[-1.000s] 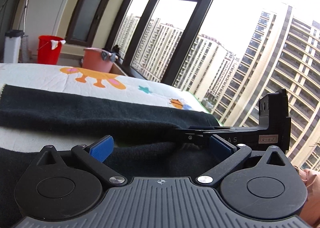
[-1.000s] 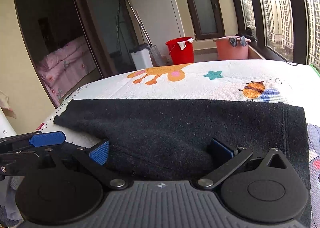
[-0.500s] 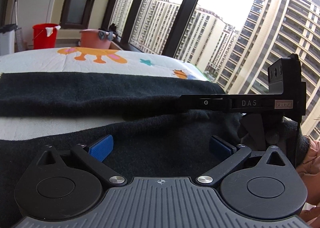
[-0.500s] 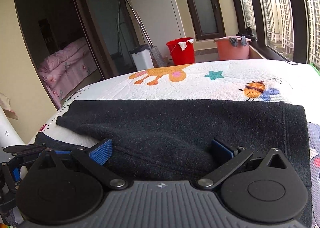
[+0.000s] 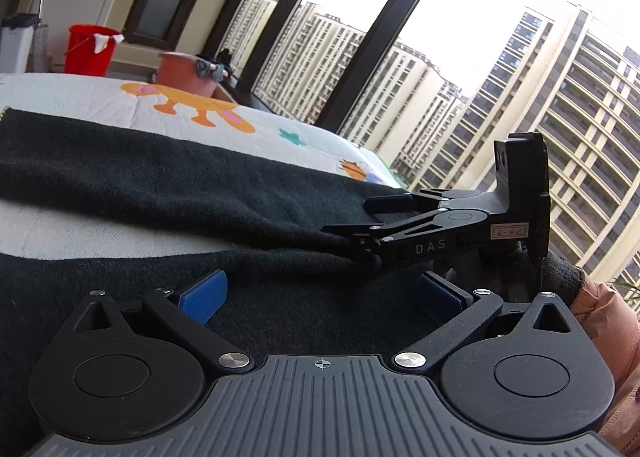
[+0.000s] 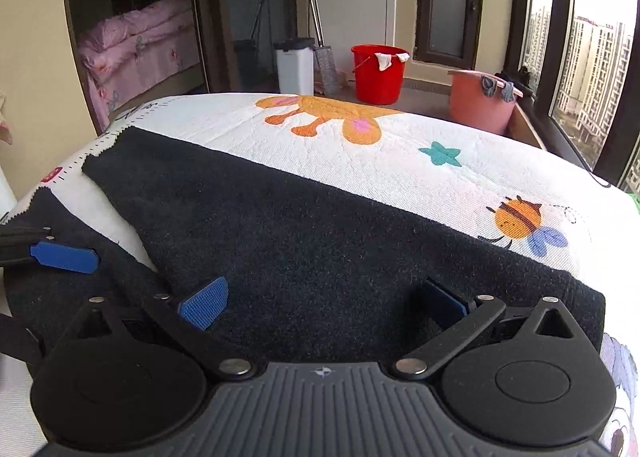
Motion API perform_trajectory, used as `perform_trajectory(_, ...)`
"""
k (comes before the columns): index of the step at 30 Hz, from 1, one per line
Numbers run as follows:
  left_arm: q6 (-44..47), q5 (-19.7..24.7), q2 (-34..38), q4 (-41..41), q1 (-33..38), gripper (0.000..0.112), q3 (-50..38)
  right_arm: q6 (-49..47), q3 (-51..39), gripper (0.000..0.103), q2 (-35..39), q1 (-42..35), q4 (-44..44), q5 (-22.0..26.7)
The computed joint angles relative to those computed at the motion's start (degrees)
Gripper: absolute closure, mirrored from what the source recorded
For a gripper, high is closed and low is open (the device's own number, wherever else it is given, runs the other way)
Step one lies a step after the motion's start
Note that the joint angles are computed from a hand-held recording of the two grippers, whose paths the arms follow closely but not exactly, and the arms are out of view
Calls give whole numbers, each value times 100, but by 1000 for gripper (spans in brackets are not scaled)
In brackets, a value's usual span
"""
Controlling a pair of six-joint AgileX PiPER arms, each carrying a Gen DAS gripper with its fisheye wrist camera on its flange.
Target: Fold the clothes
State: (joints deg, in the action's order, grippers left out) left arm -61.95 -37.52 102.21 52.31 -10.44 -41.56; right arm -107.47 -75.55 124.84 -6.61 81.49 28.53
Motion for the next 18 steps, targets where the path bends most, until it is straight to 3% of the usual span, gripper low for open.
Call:
perform_trajectory(14, -63, -193, -24, -66, 19, 9, 107, -363, -3, 0, 96, 50, 560, -70)
perform_trajectory(18, -54, -235, -29, -96, 19, 9, 141, 469, -387, 5, 241, -269, -184, 632)
